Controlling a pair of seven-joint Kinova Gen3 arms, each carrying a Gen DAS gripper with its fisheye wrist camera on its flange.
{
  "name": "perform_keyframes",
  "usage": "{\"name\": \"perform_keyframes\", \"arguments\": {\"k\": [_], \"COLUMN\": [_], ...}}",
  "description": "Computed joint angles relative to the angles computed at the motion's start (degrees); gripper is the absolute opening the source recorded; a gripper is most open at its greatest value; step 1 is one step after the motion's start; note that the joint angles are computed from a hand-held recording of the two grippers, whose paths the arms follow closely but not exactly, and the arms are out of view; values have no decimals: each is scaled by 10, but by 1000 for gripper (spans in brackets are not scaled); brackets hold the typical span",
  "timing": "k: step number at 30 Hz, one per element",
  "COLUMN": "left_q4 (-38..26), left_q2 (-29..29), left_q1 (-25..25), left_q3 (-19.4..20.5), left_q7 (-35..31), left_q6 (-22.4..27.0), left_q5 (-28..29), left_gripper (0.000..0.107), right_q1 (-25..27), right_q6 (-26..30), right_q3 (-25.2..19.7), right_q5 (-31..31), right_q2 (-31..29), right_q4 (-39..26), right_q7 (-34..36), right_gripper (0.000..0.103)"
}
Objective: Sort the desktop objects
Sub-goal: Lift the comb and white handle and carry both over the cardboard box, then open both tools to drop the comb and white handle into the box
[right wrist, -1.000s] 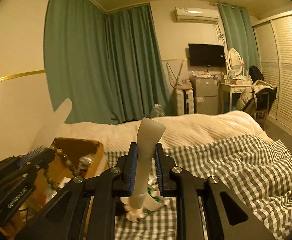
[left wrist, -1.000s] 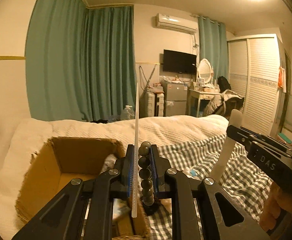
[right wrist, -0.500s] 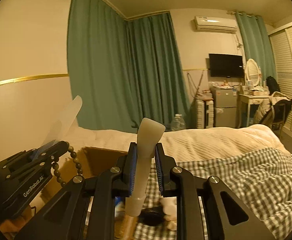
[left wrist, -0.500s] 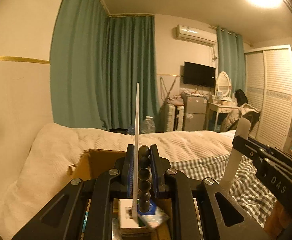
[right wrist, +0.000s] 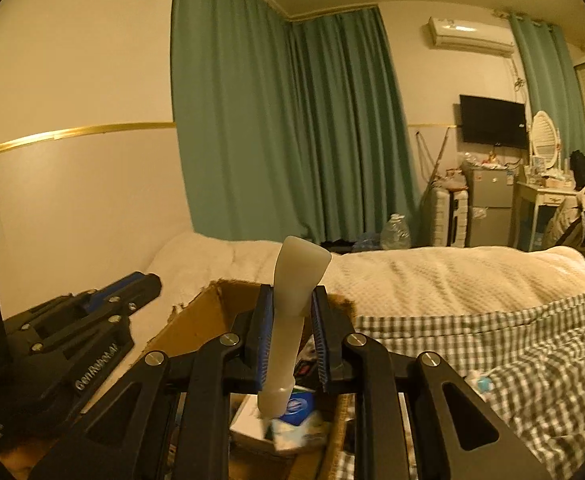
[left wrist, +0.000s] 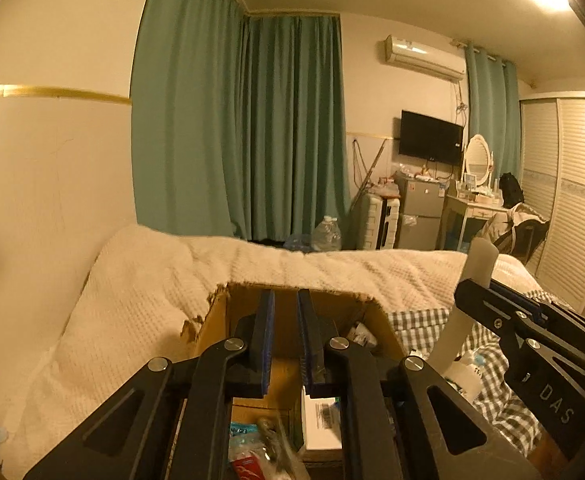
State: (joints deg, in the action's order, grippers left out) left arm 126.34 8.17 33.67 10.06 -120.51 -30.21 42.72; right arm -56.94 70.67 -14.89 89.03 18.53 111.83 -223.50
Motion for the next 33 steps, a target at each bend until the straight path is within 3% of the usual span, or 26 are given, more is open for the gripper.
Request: {"name": "perform_keyframes", "arguments": {"k": [3, 8, 14, 16, 17, 19, 22, 28, 33], "left_q4": [-15, -36, -60, -66, -69, -70, -69, -73, -61], "left_q2": [15, 31, 46, 49, 50, 50, 48, 46, 28], "left_q1": [9, 2, 25, 28, 27, 27, 25, 22, 4], "left_q3": [-16, -30, -59, -62, -61, -58, -49, -39, -26], "left_q7": [-36, -57, -135, -160, -168, -180, -187, -209, -173], "left_q6": [17, 63, 89, 91, 93, 92, 84, 71, 62], "left_q5": [37, 52, 141, 169, 177, 191, 199, 234, 217], "left_gripper": [11, 12, 15, 22, 30, 44, 49, 71, 82], "right_q1": [14, 37, 55, 58, 59, 55, 57, 67, 85], "right_q6": [-30, -86, -134, -144, -146, -143, -138, -141, -181], "right_q3": [4, 17, 33, 40, 42, 44, 41, 32, 29], "right_q5": [6, -2, -39, -45, -49, -44, -42, -40, -37], "right_q2": [10, 31, 41, 38, 38, 33, 20, 5, 0], "right_q4": [-11, -35, -47, -40, -39, -27, -10, 6, -5], "right_q7": [5, 26, 57, 55, 56, 39, 23, 11, 32], "right_gripper": [18, 20, 24, 30, 45, 59, 59, 59, 59]}}
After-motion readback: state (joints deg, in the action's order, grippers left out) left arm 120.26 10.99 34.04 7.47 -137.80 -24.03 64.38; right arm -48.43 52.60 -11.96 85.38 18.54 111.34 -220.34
